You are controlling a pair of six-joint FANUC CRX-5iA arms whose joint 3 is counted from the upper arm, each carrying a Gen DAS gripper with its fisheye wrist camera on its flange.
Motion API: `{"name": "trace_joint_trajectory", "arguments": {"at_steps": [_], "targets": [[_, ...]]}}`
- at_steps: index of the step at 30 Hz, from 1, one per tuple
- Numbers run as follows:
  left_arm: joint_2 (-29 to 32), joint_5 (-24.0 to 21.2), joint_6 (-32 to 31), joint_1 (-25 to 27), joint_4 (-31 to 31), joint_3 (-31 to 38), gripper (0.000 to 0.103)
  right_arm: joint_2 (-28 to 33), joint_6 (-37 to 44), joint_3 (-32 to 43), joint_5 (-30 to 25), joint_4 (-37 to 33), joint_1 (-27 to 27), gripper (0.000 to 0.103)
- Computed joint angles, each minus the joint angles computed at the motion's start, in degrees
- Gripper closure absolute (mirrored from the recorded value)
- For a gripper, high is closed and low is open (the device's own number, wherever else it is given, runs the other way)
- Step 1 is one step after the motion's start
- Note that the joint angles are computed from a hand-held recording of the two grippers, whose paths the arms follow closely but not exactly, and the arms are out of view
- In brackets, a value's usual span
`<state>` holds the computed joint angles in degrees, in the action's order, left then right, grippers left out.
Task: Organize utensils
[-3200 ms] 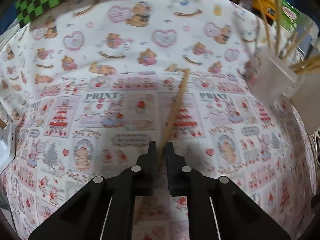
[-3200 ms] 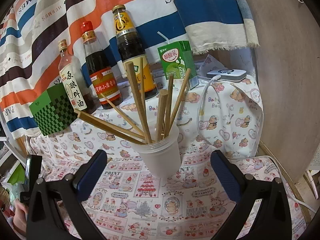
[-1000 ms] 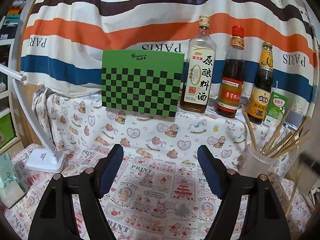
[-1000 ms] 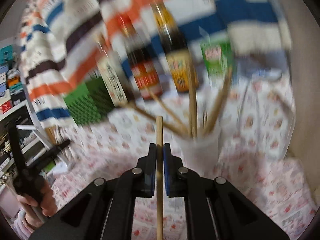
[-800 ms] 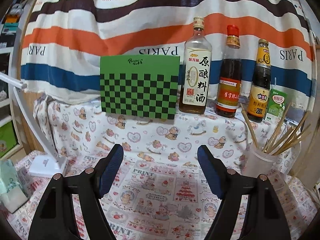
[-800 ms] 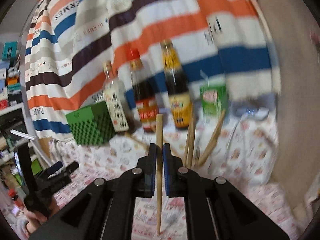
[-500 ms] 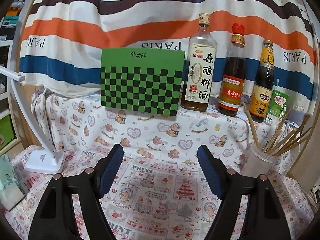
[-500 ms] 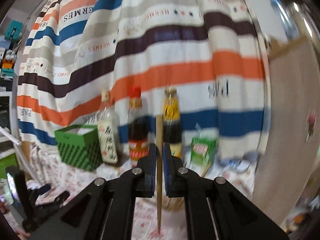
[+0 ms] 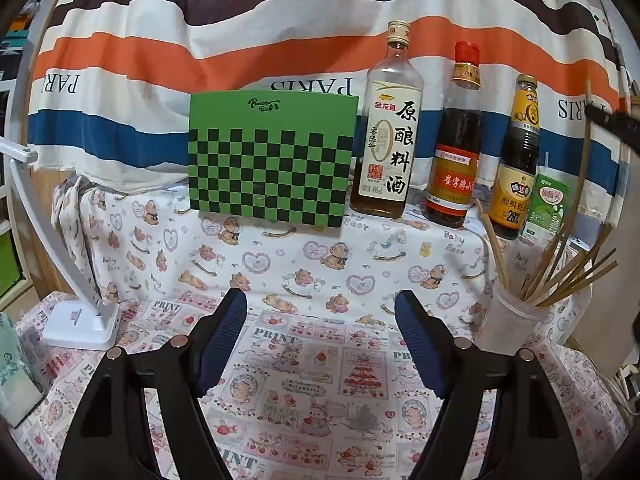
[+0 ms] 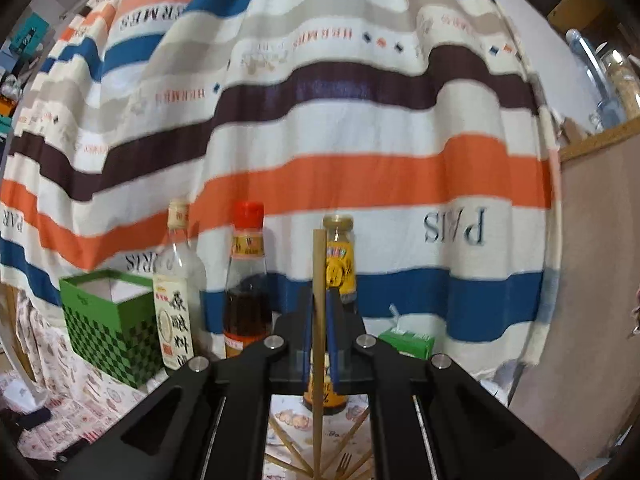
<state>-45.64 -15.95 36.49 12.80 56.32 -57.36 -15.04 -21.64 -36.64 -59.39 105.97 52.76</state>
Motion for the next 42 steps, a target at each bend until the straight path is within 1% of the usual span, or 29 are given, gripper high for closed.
{"name": "trace_joint_trajectory", "arguments": {"at_steps": [3,6,8,17,21,27,28,29,30,31,32,34,35,37,38,39,40,42], "targets": [[0.4,-0.9,0.5,0.8,0.1,0.3,0.028,1.8,0.4,0.0,-0.9,-0.2,-0.6,0.097],[0.8,-2.2,0.5,1.7,0.7,0.6,0.028,1.6,-0.6,-0.1,1.2,-1.8,-1.6,0.097],[0.9,-2.5,0.7,1.9,0.6,0.6,0.028,1.6,-1.0,-0.1,1.6,-2.7,-1.9,0.097],[0.9,-2.2,0.0,1.3,0.8,0.5,0.028,1.7,1.4,0.2,2.5,-7.7,-1.4,0.097],[0.9,-2.3,0.1,1.4,0.8,0.6,0.028,1.0,1.4,0.2,4.8,-10.3,-1.8,0.097],[0.9,-2.6,-0.1,1.4,1.0,0.5,0.028,0.6,2.2,0.4,6.2,-14.0,-1.5,0.096],[0.9,-2.6,-0.3,1.3,1.1,0.5,0.028,0.4,2.1,0.3,6.5,-14.0,-1.5,0.094],[0.8,-2.5,-0.6,1.2,1.3,0.4,0.028,0.2,2.5,0.3,6.1,-14.1,-1.2,0.085],[0.9,-2.4,-0.8,1.1,1.5,0.4,0.028,0.1,2.6,0.2,5.7,-14.0,-0.9,0.068],[0.9,-2.3,-1.4,0.9,2.0,0.3,0.028,-0.2,2.4,0.0,5.4,-13.4,-0.6,0.06],[0.7,-2.2,-2.0,0.7,2.5,0.2,0.028,-0.6,1.8,-0.4,5.0,-12.3,-0.4,0.057],[0.8,-2.4,-3.8,0.4,4.1,0.1,0.028,-1.8,2.1,-0.9,5.0,-12.3,0.7,0.057],[0.8,-2.5,-4.9,0.3,5.1,0.0,0.028,-2.7,1.7,-1.5,5.3,-12.0,1.0,0.055],[0.5,-2.2,-7.5,0.0,8.1,-0.4,0.028,-4.9,-0.6,-3.5,4.7,-10.6,2.4,0.044],[0.2,-2.4,-9.7,-0.2,10.6,-0.6,0.028,-5.7,-1.4,-4.3,4.4,-10.1,3.0,0.035],[-0.1,-2.5,-11.6,-0.2,12.7,-0.9,0.027,-6.5,-2.4,-5.2,3.8,-9.4,4.0,0.029],[-0.7,-2.5,-13.3,-0.4,14.7,-1.2,0.024,-7.5,-3.4,-6.5,2.7,-8.2,5.4,0.026],[-2.2,-2.5,-18.3,-1.0,19.9,-2.2,0.02,-8.1,-3.6,-7.7,1.1,-7.0,7.4,0.012]]}}
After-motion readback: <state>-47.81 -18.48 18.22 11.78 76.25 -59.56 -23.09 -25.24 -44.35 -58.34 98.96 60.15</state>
